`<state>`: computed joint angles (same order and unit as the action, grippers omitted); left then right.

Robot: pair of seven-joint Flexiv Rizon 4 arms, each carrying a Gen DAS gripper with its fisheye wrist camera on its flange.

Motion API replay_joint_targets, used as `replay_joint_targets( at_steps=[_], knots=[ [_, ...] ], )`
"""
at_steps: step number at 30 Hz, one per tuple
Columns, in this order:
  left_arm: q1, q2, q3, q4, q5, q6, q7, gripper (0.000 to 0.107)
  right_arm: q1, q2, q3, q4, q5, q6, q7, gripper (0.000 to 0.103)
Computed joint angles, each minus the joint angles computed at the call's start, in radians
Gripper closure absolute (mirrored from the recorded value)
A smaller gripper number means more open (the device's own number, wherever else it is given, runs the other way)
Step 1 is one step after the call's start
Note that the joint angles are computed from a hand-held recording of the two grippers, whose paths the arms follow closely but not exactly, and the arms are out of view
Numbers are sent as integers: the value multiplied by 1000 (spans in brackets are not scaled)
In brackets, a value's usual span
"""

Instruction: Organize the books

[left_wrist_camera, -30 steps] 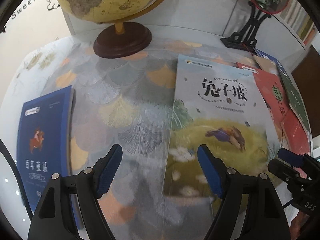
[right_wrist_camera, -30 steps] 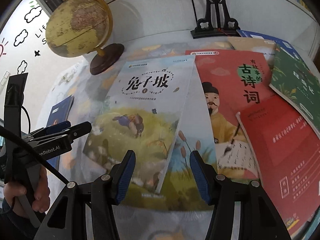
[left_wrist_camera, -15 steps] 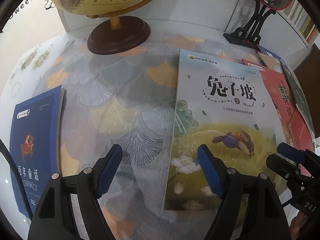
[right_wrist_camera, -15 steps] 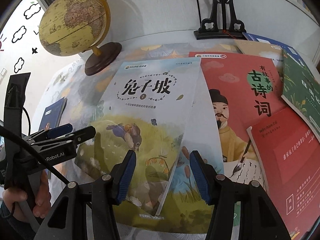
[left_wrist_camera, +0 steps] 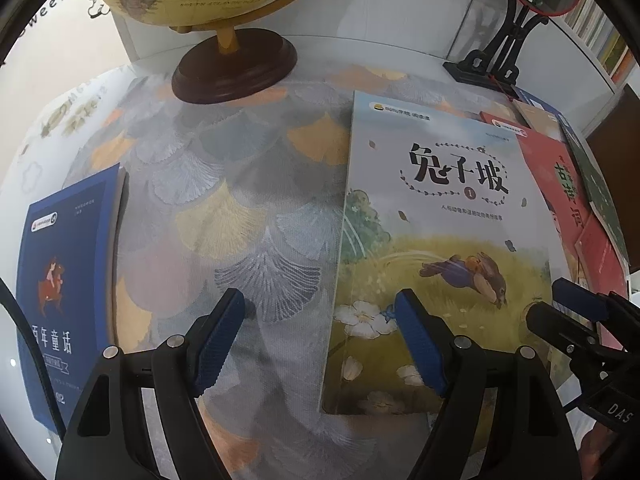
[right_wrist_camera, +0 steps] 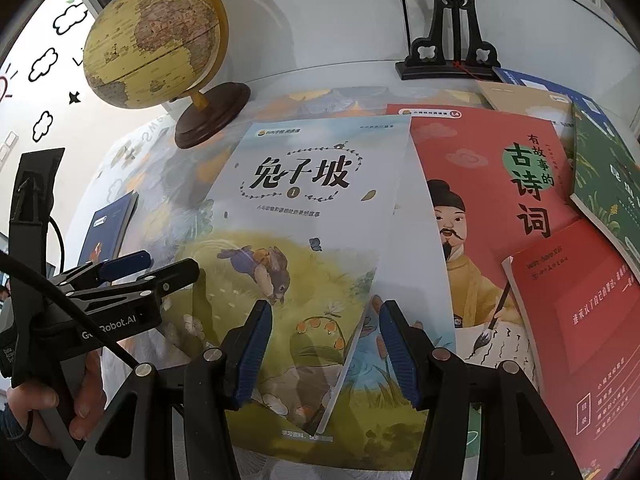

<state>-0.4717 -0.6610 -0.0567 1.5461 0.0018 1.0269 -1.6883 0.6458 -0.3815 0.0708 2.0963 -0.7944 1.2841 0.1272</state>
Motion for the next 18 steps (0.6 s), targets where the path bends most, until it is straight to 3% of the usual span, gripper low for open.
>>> replay_joint_targets(
  at_steps=[6,8,11,18],
  knots=[
    [12,3,-35,16,-18,13,55,30,1,-12,5,-12,4,9,-15,48],
    [41,4,-87,35,-58,13,128,30,3,-12,5,-12,8,9,-24,48],
    [6,17,-70,48,-49,19,141,28,-9,-11,11,8,28,76,-42,49],
    [64,91,-187,193,-215,53,261,28,9,89,-9,133,8,126,-8,47]
  ],
)
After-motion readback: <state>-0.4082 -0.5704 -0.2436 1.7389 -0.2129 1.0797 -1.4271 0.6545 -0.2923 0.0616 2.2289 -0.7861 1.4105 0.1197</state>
